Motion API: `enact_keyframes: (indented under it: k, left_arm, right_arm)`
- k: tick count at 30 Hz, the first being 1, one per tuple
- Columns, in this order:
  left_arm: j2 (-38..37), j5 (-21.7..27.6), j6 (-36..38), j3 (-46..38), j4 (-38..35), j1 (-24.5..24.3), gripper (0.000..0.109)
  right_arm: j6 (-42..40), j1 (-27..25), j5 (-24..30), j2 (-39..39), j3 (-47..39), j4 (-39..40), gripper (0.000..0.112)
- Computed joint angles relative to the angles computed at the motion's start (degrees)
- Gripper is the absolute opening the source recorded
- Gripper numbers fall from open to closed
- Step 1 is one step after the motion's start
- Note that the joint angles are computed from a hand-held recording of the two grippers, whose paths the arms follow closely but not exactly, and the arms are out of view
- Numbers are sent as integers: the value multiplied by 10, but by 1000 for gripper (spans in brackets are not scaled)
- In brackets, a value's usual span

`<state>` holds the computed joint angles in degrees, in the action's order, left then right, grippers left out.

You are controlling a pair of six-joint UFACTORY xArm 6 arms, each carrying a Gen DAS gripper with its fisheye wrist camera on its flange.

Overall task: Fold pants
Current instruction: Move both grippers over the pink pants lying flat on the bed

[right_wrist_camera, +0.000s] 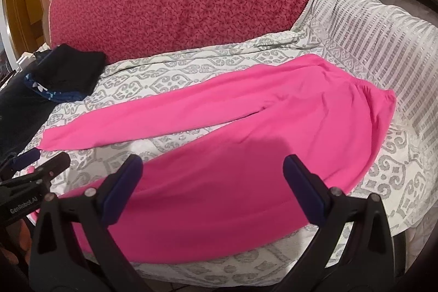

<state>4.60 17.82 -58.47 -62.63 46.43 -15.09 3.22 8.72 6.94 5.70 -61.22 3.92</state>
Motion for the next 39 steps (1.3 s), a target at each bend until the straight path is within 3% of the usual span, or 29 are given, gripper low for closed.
enact_keyframes:
  k: [7,11,17,25,34,39]
  left_arm:
    - [-3,1,28,6,-29,-8,90]
    - [-6,1,31,10,-35,-9,90]
    - [-8,-3,51,15,-57,-11,90]
    - [-13,-11,49,22,-55,-10,90]
    - [-16,-9,57,27,-66,-12,90]
    - [-18,4,45,24,-44,-17,90]
  right_arm:
    - [32,-5,-7,-12,15,-45,101]
    - [44,-8,-2,-16,18,-58,90]
    - [36,-11,2,-25,25,-54,85]
    - [-1,-8,13,-27,24,-22,85]
    - [-47,-3,27,-28,20,30,72]
    - [-55,-3,39,-28,18,47,59]
